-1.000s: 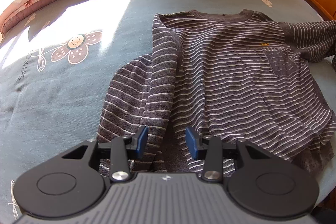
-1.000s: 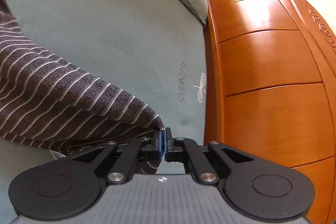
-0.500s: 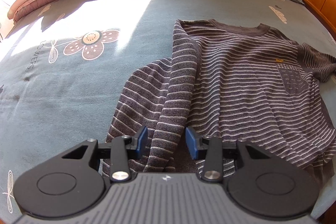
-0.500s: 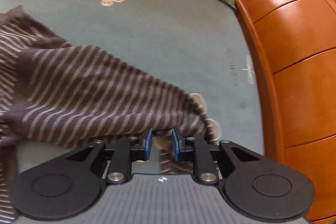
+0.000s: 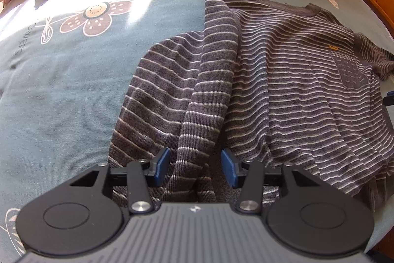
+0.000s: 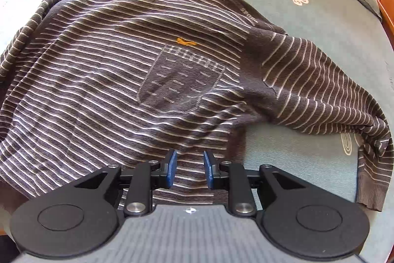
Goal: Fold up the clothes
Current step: 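Grasp a sleeve with the right gripper and spread it across the bedspread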
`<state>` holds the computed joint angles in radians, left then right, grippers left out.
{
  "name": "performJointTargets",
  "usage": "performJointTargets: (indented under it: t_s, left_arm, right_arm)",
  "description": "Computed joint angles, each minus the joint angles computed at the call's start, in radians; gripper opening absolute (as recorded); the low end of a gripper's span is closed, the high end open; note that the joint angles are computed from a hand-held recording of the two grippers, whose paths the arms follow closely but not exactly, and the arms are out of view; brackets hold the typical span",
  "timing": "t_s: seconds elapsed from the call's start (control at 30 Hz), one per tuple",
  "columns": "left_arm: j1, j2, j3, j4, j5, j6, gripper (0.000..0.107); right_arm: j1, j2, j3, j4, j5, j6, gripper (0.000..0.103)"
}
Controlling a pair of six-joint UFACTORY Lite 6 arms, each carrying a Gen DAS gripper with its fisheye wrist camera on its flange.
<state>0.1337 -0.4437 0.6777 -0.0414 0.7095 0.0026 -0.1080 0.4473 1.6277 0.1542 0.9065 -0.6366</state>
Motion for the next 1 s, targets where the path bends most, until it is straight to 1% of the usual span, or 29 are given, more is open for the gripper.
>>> performJointTargets:
  t_s: [0.07,0.1,0.13,0.2,0.37,0.43,0.5,0.57,0.7,0.83,0.87,1.0]
  left_arm:
    - [0.024,-0.004,-0.010,-0.026,0.008,0.053,0.036]
    - [0.037,-0.005,-0.011,-0.041,0.016,0.078,0.017]
    - [0.041,-0.013,-0.014,-0.044,0.021,0.090,0.004]
    - [0.041,-0.044,-0.021,-0.028,0.023,0.093,0.001]
    - [0.117,-0.093,0.033,0.009,0.038,0.107,0.001]
    - [0.172,-0.082,0.071,0.039,0.029,0.116,0.001]
    - [0.224,-0.046,0.110,0.099,0.000,0.092,0.001]
    - [0.276,0.020,0.149,0.157,-0.052,0.073,0.001]
    - [0.371,0.204,0.259,0.227,-0.147,0.038,0.001]
    - [0.407,0.376,0.389,0.379,-0.232,-0.067,0.001]
    - [0.411,0.420,0.427,0.420,-0.246,-0.094,0.001]
    - [0.415,0.610,0.614,0.547,-0.250,-0.174,0.001]
  right_arm:
    - [0.013,-0.004,-0.001,0.003,0.008,0.013,0.029]
    - [0.018,-0.003,0.001,0.003,0.011,0.019,0.029]
    - [0.022,-0.003,0.002,0.001,0.013,0.023,0.029]
    - [0.030,-0.005,0.002,-0.009,0.014,0.031,0.029]
    - [0.040,-0.015,-0.005,-0.010,0.032,0.046,0.029]
    - [0.047,-0.025,-0.019,-0.015,0.029,0.048,0.030]
    - [0.051,-0.031,-0.028,-0.016,0.028,0.054,0.030]
    - [0.058,-0.035,-0.035,-0.020,0.030,0.066,0.030]
    - [0.064,-0.051,-0.053,-0.017,0.035,0.069,0.030]
    - [0.066,-0.065,-0.064,-0.024,0.042,0.068,0.031]
    - [0.067,-0.068,-0.066,-0.031,0.043,0.070,0.031]
    - [0.065,-0.073,-0.064,-0.052,0.052,0.084,0.031]
